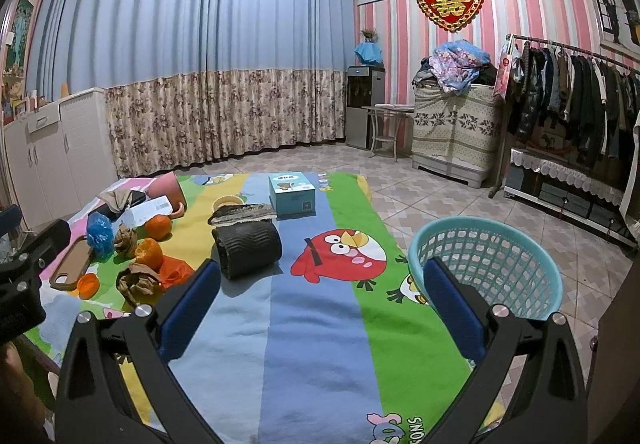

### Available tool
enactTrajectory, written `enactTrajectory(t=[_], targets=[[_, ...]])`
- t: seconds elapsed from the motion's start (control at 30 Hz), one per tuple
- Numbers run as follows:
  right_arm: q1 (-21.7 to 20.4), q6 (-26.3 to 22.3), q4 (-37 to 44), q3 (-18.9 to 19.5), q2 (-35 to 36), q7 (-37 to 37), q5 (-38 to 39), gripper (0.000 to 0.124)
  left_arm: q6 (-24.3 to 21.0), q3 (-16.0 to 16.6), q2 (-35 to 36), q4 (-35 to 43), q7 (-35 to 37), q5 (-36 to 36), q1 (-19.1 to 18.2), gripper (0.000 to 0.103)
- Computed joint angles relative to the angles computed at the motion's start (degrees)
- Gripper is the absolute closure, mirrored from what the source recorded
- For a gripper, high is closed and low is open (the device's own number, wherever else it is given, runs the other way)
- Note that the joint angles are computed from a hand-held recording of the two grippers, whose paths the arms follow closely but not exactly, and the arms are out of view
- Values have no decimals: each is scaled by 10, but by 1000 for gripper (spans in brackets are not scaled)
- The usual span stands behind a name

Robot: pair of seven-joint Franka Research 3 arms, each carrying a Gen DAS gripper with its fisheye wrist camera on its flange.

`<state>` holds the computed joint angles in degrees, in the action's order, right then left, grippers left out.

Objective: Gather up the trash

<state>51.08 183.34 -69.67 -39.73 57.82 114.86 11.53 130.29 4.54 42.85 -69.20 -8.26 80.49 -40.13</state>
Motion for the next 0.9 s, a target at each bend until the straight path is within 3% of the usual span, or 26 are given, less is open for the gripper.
enactTrajectory(t=[0.9], targets=[[8, -3, 6, -20, 16, 18, 1, 25, 2, 1, -4, -4, 2, 3, -3, 5]])
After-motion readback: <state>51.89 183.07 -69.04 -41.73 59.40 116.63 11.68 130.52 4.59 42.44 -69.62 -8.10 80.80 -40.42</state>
